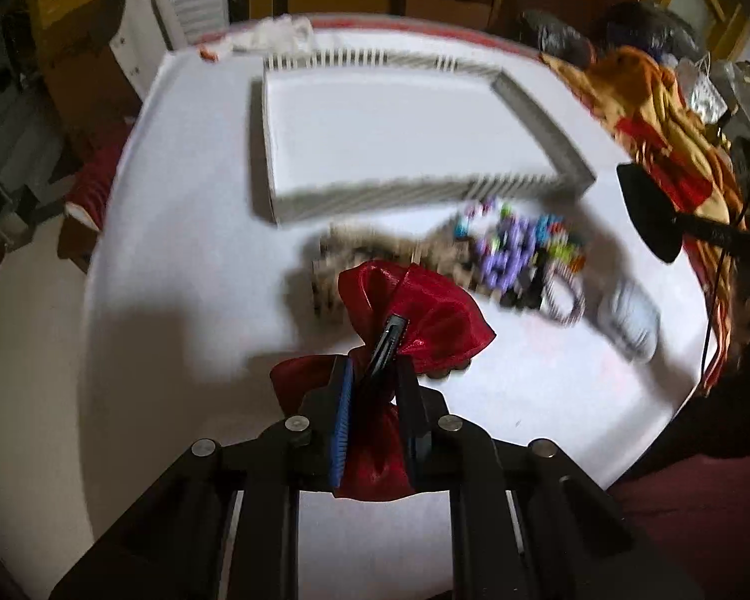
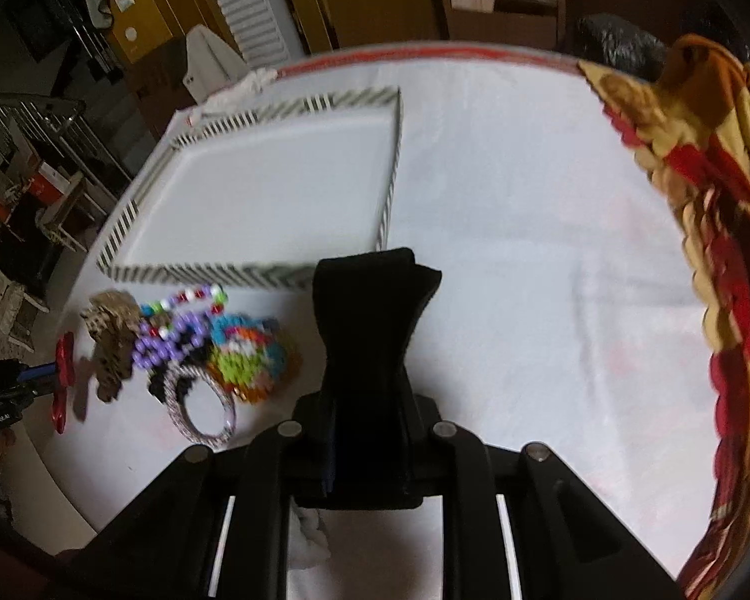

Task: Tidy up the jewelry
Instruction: 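Carry the red bow and black band into the tray and open both tools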

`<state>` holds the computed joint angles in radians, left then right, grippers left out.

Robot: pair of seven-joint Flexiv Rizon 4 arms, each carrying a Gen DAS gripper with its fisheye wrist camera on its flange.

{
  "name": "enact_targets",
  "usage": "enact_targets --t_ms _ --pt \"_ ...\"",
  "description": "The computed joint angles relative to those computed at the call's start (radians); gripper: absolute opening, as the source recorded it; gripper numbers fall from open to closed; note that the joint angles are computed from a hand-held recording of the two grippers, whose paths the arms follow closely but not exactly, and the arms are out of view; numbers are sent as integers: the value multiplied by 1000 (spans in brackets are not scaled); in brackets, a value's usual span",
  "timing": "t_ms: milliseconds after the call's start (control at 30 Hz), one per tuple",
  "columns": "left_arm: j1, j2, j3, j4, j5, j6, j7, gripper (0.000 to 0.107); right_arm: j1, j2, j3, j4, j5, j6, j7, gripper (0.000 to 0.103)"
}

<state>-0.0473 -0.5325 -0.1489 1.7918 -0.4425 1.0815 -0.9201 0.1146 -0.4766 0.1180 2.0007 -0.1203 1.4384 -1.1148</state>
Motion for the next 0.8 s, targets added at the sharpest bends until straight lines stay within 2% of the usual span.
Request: enact_targets --t_ms 33,133,333,467,600,800 --pt "0 -1 -7 -11 -9 2 -4 7 -3 2 4 -7 3 -1 0 18" --pt "-23 -30 5 -89 5 -13 -55 7 -66 1 82 -52 58 -11 -50 18" --pt "-61 -104 12 -221 40 2 -149 7 -51 -26 84 -147 86 -52 -75 18" --pt "-93 -181 45 -351 92 -14 -236 7 -29 -72 65 -238 81 -87 -72 18" --pt "-116 -279 79 -512 135 -86 -347 7 -29 -127 67 -333 82 -149 -82 18" --pt "-132 -394 111 -711 203 -193 -459 7 -30 -220 71 -467 91 -224 -120 19"
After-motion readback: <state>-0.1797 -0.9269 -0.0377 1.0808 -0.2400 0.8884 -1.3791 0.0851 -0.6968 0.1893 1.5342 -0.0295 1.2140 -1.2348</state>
